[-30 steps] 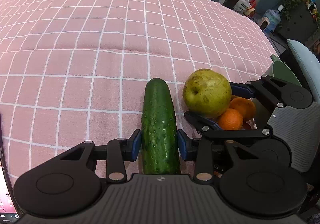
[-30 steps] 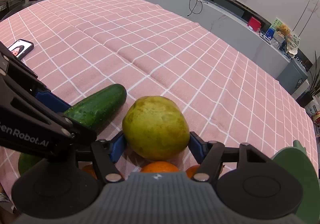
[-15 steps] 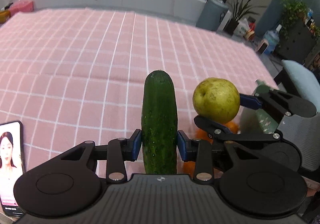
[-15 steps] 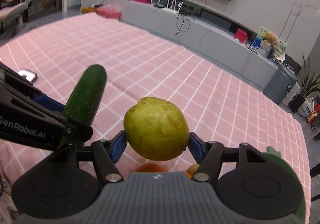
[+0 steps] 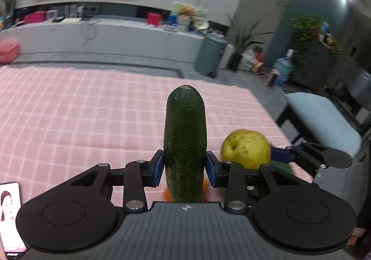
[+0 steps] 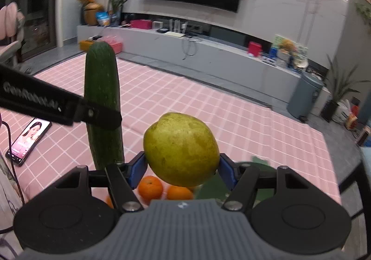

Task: Organize fruits
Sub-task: 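Carry the cucumber in the left gripper over the colander while the right gripper carries the pear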

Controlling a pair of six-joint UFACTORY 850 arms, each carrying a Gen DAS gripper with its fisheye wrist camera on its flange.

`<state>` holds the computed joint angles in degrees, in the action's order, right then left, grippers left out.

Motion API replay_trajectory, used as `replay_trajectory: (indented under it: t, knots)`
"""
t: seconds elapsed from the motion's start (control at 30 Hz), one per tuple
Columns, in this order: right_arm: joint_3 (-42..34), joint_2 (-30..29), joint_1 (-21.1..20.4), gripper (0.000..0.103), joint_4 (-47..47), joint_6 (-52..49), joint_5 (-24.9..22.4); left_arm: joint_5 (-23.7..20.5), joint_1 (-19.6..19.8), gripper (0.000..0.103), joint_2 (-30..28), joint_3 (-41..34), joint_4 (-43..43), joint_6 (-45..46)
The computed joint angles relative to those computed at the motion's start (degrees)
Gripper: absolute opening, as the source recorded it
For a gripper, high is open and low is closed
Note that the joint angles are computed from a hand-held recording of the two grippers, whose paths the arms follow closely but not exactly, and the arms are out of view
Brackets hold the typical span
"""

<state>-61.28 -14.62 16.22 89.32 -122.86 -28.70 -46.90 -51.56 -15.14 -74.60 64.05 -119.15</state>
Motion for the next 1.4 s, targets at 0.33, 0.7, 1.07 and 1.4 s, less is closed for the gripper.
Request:
replay_trajectory:
  t: [0.33, 0.7, 1.07, 1.4]
  knots:
    - [-1.50, -0.22, -6.23, 0.063, -11.22, 5.76, 2.98, 10.57, 2.62, 0.042, -9.08, -10.99, -1.43, 9.10]
    - [-9.84, -8.31, -6.47, 0.063, -43.95, 30.99, 4.06, 18.09, 5.95, 0.042, -17.28, -19.12, -22.65, 32.52]
    - [-15.74, -13.87, -4.77, 0.061, -59.82, 46.13, -0.26, 19.18, 8.39, 0.042, -22.19, -23.22, -35.49, 43.84]
    - [-18.57, -14.92, -4.63, 0.054, -59.67, 47.64, -3.02, 16.90, 8.91, 0.043, -24.81, -25.92, -37.65, 46.25]
